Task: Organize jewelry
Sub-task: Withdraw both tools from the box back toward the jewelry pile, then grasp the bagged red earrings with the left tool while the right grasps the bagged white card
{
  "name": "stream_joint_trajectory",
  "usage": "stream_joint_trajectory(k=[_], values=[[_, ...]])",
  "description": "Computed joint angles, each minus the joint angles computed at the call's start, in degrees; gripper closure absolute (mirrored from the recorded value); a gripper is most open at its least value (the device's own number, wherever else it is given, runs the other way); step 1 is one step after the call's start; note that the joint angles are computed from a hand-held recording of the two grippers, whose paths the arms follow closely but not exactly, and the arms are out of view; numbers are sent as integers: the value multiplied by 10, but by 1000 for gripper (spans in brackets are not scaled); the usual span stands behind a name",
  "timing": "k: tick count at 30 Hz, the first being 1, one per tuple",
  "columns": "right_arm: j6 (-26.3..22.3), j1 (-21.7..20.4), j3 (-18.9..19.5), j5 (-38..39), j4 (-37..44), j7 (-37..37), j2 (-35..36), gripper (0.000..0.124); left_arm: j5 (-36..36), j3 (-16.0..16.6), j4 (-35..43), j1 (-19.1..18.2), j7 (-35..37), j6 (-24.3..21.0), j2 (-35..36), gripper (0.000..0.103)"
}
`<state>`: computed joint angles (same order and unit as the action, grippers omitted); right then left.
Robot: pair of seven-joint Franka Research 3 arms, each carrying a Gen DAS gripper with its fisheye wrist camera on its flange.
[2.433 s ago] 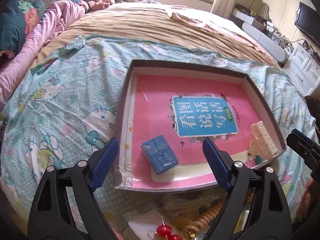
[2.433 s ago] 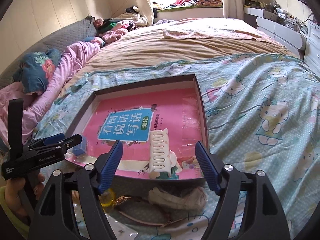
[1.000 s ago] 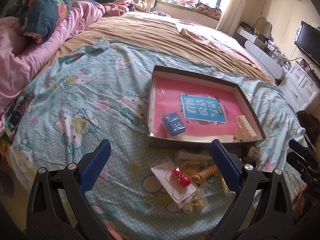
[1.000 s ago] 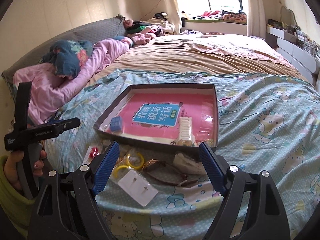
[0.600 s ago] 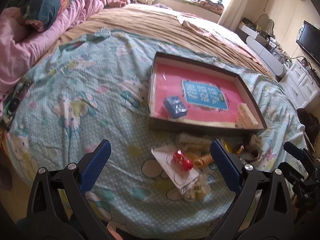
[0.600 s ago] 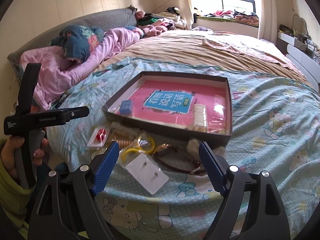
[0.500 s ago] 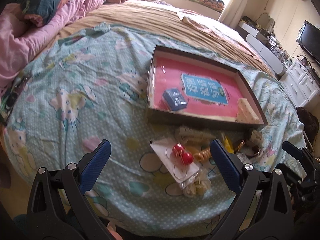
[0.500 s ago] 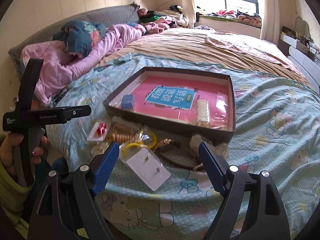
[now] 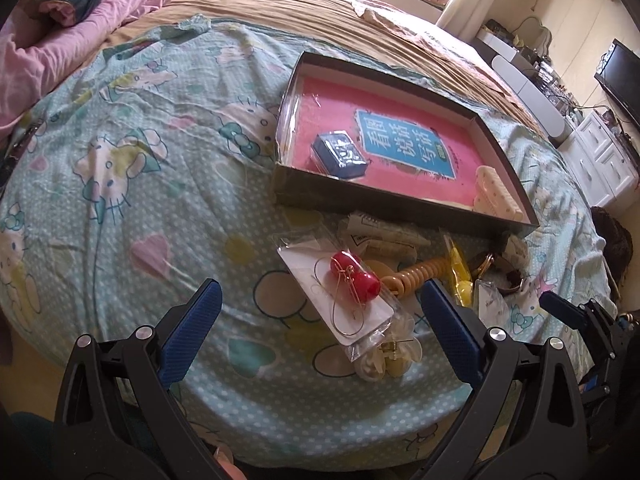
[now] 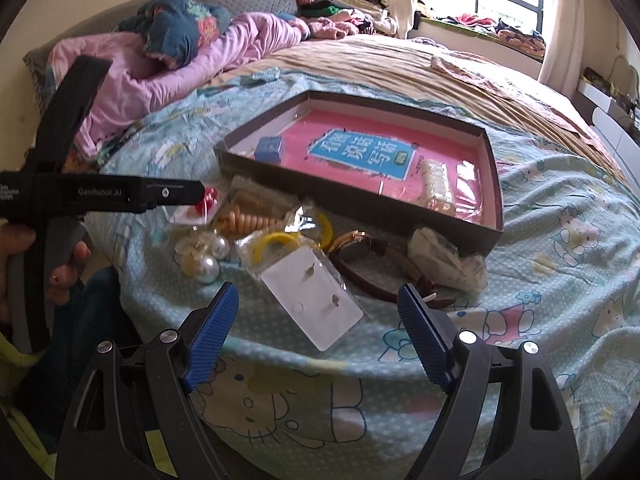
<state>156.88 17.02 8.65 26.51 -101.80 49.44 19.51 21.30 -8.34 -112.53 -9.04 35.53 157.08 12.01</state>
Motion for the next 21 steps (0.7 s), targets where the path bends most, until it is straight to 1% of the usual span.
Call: stream_joint_trajectory(k=[2, 4, 6, 8, 11, 14, 15, 16, 17, 18, 20, 21], values=[[-2, 5, -5, -10, 3, 6, 5, 43, -12, -4, 0, 3, 8, 0, 4, 11], [-3, 7, -6, -19, 6, 9, 12, 44, -22, -6, 2, 4, 14, 0, 8, 15], [-3, 9, -8, -28, 11, 11, 18, 45, -31, -8, 4, 5, 20, 1, 11, 18], [-4, 12, -9, -38, 17, 14, 26, 50, -40, -9, 5, 6, 25, 2, 14, 18], [-13, 14, -12, -50, 30, 20, 41, 57, -75, -18, 7, 15, 45, 9, 21, 23], [-13, 16, -13, -59, 39, 27, 52, 60, -76, -14, 14, 9, 44, 6, 29, 25], [-9, 15, -11, -60, 40, 25, 54, 61, -70, -11, 16, 6, 41, 6, 31, 28], [-8, 13, -8, -57, 42, 21, 57, 66, -65, -8, 18, 3, 37, 7, 32, 32], [-9, 12, -5, -56, 43, 18, 59, 71, -56, -5, 20, 0, 32, 8, 33, 33], [-9, 10, -3, -55, 44, 13, 60, 74, -52, -3, 20, -1, 29, 10, 34, 36], [-8, 7, 2, -50, 43, 3, 60, 87, -51, -3, 19, 0, 28, 20, 35, 42], [-9, 6, 4, -47, 42, 0, 59, 90, -52, -4, 17, 2, 30, 27, 35, 49]])
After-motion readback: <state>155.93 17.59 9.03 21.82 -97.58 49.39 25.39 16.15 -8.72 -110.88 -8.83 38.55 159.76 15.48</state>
